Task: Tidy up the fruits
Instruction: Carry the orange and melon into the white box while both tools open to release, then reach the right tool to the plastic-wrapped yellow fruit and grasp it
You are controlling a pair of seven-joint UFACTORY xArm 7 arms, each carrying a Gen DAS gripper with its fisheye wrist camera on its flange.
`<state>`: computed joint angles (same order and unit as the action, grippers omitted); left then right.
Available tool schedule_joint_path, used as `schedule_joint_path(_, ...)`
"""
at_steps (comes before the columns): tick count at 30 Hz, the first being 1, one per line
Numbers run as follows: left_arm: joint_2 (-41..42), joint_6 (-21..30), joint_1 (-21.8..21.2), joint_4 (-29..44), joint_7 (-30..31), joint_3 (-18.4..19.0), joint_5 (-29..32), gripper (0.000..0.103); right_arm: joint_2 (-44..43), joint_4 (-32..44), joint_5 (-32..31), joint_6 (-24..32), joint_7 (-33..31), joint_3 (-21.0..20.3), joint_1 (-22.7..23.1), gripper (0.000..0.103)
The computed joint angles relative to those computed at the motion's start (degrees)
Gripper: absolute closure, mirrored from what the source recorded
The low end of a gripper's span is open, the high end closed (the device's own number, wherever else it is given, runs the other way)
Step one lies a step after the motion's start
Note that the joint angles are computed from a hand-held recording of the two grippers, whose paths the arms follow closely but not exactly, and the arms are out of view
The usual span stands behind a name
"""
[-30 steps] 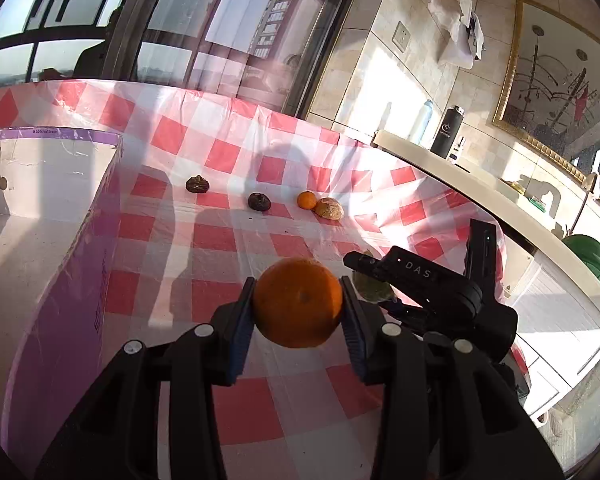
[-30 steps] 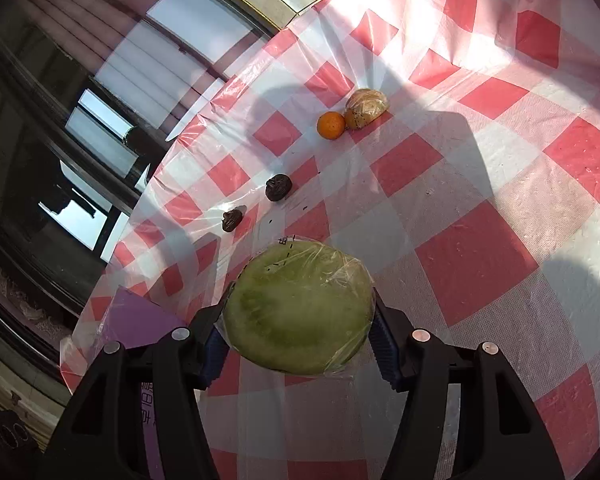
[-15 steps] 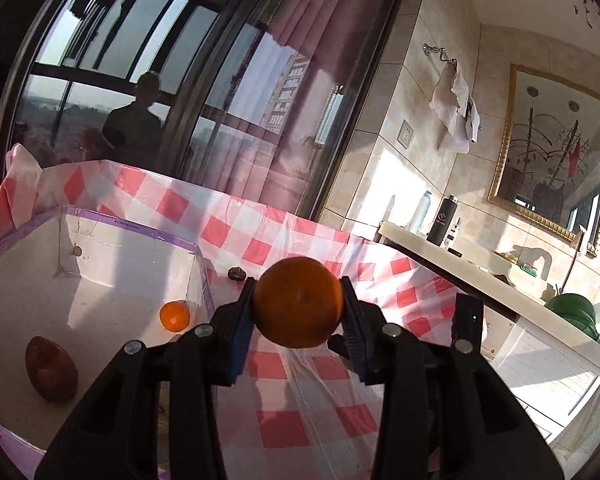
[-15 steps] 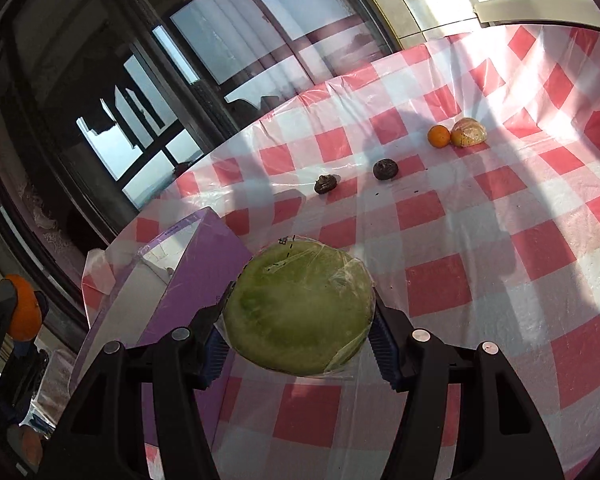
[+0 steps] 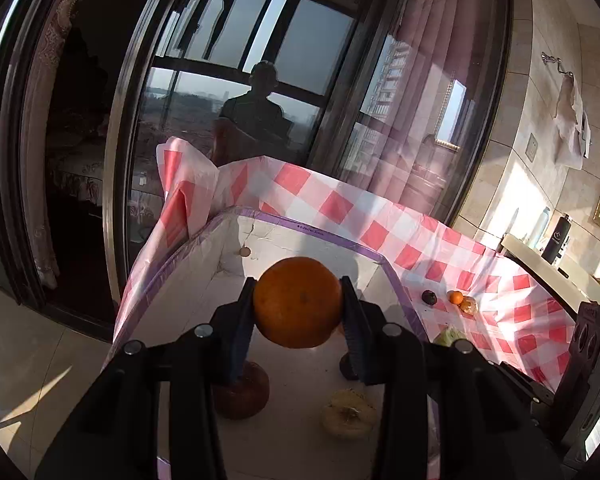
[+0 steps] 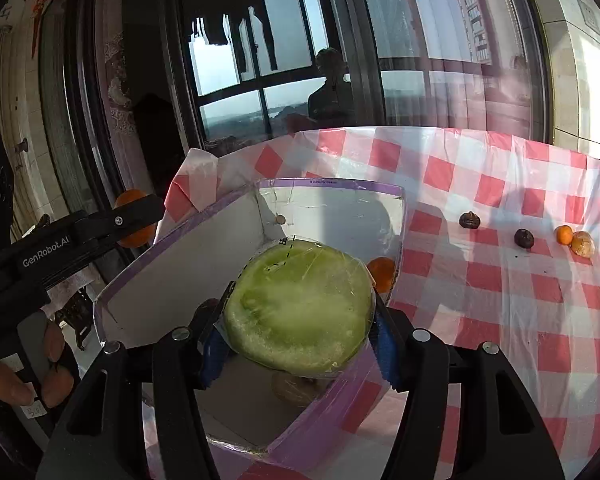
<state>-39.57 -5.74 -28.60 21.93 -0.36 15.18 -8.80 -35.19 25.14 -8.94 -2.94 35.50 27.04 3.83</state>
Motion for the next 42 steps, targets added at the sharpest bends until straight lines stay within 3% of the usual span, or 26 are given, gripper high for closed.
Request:
schedule_joint_path(4, 3.49, 5.02, 9.66, 1.63, -0.05, -7.16, 2.04, 0.062, 3.26, 4.02, -3.24, 5.10, -0.10, 5.55, -3.77, 0.044)
schedule_joint_path(8, 6.56, 7.16, 14.13, 2.63, -0.06, -11.23, 3.02, 0.062, 3.70, 8.02, -9.99, 13.35, 1.97, 11.85, -9.04, 0.044)
schedule_joint_path(10, 8.47, 8.15, 15.84, 3.45, -0.35, -13.27, 3.81, 0.062, 4.98, 9.05, -11.10, 15.50, 1.47, 10.27, -7.29, 0.044)
schedule_joint_path(12, 10.19, 10.15, 13.98, 5.17, 1.08, -12.11, 3.57, 0.062, 7.10, 11.38, -13.23, 18.81, 0.82, 9.90, -6.97, 0.044)
schedule_joint_path(14, 11.83, 13.07, 17.45, 7.49, 0.42, -15.71, 5.45, 0.062, 10.57, 14.64, -14.31, 23.21, -0.55, 8.70, -5.86, 0.044)
schedule_joint_path(18, 14.31, 19.99, 15.39, 11.55, 4.08, -14.01, 3.95, 0.062, 15.94, 18.77, -13.36, 28.97, -4.31, 3.83, -0.46, 0.044)
schedule_joint_path(20, 14.68, 20.63, 14.63, 12.04, 5.79, -13.43, 2.28, 0.059, 16.10, 18.27, -13.72, 28.11, -3.76, 2.03, 1.30, 0.044)
schedule_joint_path(24, 14.05, 19.67, 14.32, 11.65, 6.91, -13.56, -0.42, 0.033, 14.85, 16.38, -14.43, 26.11, -2.14, -1.78, 4.80, 0.033)
schedule_joint_path(27, 13.37, 18.26, 13.83, 11.05, 7.28, -13.31, -1.77, 0.024, 13.14, 14.82, -17.54, 24.47, 0.84, -3.09, 5.80, 0.031)
schedule_joint_path(29, 12.31, 16.21, 11.28, 10.17, 8.35, -10.91, -5.00, 0.020, 10.66, 13.04, -19.88, 23.08, 3.49, -3.04, 5.28, 0.027)
schedule_joint_path(30, 11.62, 14.66, 10.27, 9.58, 8.52, -9.98, -6.49, 0.013, 9.07, 11.74, -20.45, 21.82, 4.22, -3.36, 5.18, 0.026)
schedule_joint_path(32, 10.00, 10.31, 10.93, 8.09, 6.66, -10.85, -7.41, 0.004, 4.43, 8.04, -21.20, 17.49, 5.60, -4.13, 4.13, 0.026)
schedule_joint_path(36, 5.65, 4.42, 11.08, 5.69, 2.43, -13.13, -5.76, 0.002, -7.00, 0.00, -19.42, 8.90, 8.03, -5.19, -0.68, 0.017)
schedule_joint_path(42, 2.13, -1.67, -0.42, 3.37, 0.50, -13.67, -1.25, 0.002, -15.89, -8.73, -11.98, 7.98, 6.47, -14.70, -2.61, 0.017)
